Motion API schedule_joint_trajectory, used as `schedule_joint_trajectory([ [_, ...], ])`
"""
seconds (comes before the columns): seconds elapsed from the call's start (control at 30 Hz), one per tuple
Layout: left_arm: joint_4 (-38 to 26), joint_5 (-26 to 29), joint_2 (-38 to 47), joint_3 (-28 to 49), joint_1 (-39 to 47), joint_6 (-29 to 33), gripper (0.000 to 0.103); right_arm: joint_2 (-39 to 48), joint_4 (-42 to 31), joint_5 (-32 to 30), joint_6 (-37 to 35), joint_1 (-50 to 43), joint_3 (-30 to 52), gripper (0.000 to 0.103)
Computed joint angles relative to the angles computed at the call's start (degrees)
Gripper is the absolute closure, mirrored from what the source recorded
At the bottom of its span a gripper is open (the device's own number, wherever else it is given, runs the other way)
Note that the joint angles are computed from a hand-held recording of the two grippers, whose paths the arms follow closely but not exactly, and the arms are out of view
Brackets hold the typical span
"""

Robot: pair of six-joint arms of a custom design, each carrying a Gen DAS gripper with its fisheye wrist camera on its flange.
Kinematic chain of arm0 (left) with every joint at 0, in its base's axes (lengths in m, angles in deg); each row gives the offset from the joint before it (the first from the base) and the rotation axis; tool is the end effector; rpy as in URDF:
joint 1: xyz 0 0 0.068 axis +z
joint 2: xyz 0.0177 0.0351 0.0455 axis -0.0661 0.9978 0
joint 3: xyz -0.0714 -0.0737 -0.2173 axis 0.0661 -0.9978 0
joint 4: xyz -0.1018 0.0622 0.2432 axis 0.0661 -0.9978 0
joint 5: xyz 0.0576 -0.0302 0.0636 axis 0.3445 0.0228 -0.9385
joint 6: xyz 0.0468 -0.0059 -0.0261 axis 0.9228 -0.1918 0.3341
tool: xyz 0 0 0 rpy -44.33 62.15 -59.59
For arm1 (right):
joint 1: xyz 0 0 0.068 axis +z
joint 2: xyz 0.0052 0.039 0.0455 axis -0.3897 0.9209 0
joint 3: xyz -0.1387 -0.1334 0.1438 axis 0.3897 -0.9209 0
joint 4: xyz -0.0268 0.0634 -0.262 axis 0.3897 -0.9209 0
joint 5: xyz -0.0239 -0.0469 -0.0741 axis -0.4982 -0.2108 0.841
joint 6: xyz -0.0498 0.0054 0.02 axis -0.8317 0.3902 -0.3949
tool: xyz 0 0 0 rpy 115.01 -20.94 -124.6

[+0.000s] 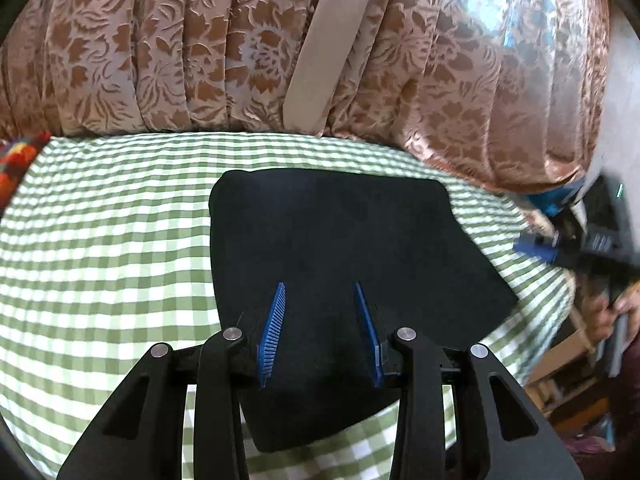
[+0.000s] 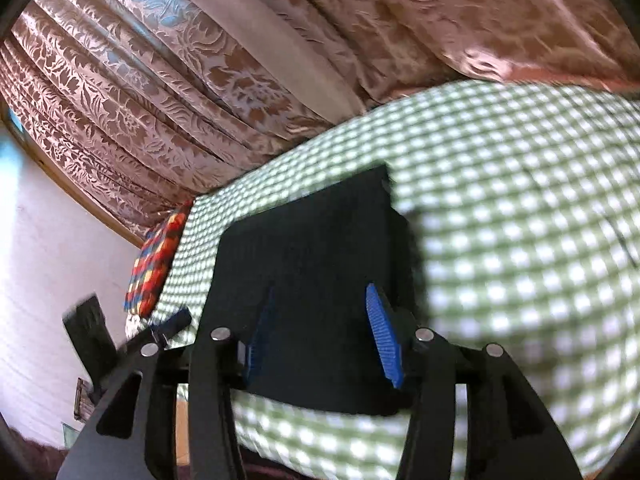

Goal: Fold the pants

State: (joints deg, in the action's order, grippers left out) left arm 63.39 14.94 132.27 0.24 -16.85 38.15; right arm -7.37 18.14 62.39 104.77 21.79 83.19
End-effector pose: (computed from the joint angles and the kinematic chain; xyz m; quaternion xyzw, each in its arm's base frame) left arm 0.2161 -0.0683 0.1470 0.2888 0.8614 -0.2399 0.3421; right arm 0.1286 0.1110 0.1686 0.2006 0.8683 0.2514 0.3777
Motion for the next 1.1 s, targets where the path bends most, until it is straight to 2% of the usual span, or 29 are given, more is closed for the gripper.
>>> schedule_joint_trajectory([
  [0.07, 1.77, -3.20, 0.39, -0.92, -1.64, 0.04, 0.068, 11.46, 7.86, -3.08, -3.05, -4.83, 3.56, 0.048],
  [0.1, 3.39, -6.95, 0.33, -1.70, -3.54, -0.55, 0.068, 17.17, 11.08, -4.21, -3.89, -6.76, 5.35, 0.048],
  [0.17, 4.23, -9.77, 0.27, -2.51, -4.81, -0.85, 0.068, 26.22, 14.20, -3.85, -5.01, -9.13, 8.35, 0.048],
  [0.23, 4.53, -10.73, 1.23, -2.59, -5.28, -1.35, 0.068, 33.86, 15.69, -3.11, -5.19, -11.23, 10.72, 0.048],
  [0.33, 5.73, -12.61, 3.13, -2.71, -6.31, -1.57, 0.068, 39.04, 18.21, -2.75, -5.18, -13.63, 10.63, 0.048],
  [0.47, 7.22, -13.29, 3.56, -3.56, -7.08, -1.50, 0.067, 40.15, 24.59, -7.93, -6.29, -18.24, 7.07, 0.047],
  [0.57, 7.69, -14.41, 3.53, -3.74, -8.20, -1.89, 0.067, 42.01, 24.46, -5.24, -8.39, -17.10, 7.86, 0.046],
  [0.67, 8.40, -15.24, 3.67, -4.05, -8.89, -1.93, 0.067, 40.87, 25.28, -5.65, -7.85, -17.24, 6.73, 0.046],
  [0.87, 7.99, -16.58, 3.01, -4.21, -9.47, -2.39, 0.067, 34.13, 21.36, -5.35, -6.67, -16.12, 5.28, 0.045],
  [0.93, 7.36, -15.35, 2.50, -4.18, -8.65, -2.46, 0.054, 30.11, 19.54, -5.01, -5.75, -15.56, 3.96, 0.045],
  [1.1, 6.06, -14.89, 0.01, -4.72, -7.85, -2.66, 0.052, 19.69, 13.61, -3.63, -3.00, -12.85, 0.11, 0.043],
])
